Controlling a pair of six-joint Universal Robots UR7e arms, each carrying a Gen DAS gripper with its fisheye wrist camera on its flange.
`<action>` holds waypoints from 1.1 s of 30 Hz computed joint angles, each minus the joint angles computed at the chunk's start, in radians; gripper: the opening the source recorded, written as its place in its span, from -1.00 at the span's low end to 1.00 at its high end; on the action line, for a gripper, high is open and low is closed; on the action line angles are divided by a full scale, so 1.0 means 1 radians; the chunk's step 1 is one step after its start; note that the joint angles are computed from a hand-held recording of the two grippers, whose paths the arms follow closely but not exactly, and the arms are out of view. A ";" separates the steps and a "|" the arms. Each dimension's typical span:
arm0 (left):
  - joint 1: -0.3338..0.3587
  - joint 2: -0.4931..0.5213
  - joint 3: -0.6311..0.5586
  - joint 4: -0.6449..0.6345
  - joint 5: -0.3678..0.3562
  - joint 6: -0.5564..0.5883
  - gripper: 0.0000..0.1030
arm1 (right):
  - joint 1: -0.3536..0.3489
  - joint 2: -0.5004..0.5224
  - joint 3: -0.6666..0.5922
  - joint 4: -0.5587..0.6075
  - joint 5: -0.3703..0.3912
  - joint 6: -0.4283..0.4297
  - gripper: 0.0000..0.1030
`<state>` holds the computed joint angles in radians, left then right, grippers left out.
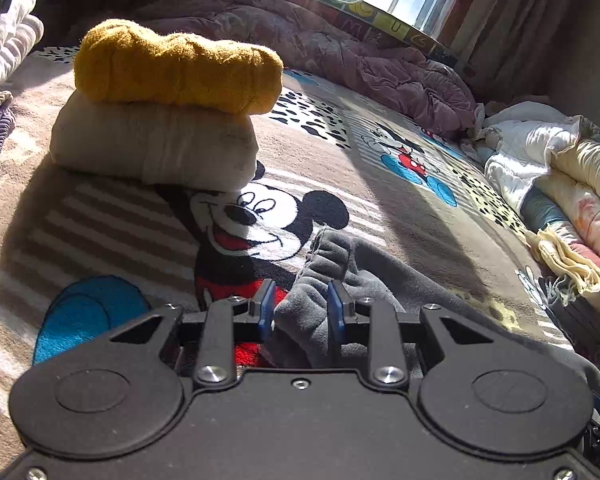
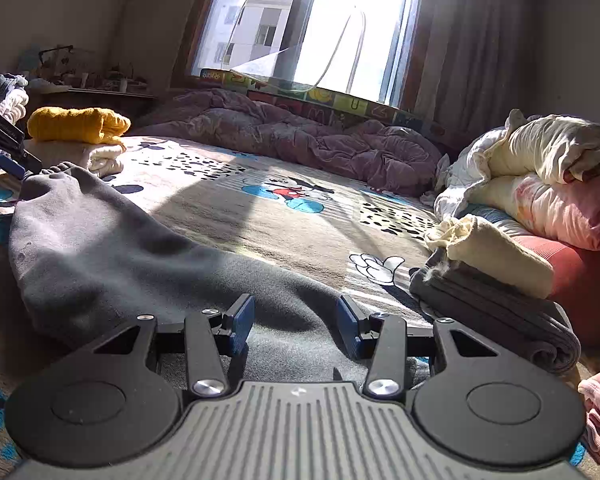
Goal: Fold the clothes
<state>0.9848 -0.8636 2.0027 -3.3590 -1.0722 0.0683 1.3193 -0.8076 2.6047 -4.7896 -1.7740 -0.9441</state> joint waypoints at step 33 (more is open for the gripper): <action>-0.228 0.184 0.206 -0.170 -0.032 0.266 -0.10 | -0.155 -0.163 0.079 0.189 0.191 0.313 0.05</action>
<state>0.7572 -0.6792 2.2086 -3.5295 -1.1043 0.3347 1.1647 -0.9705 2.6842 -4.6002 -1.5826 -0.6314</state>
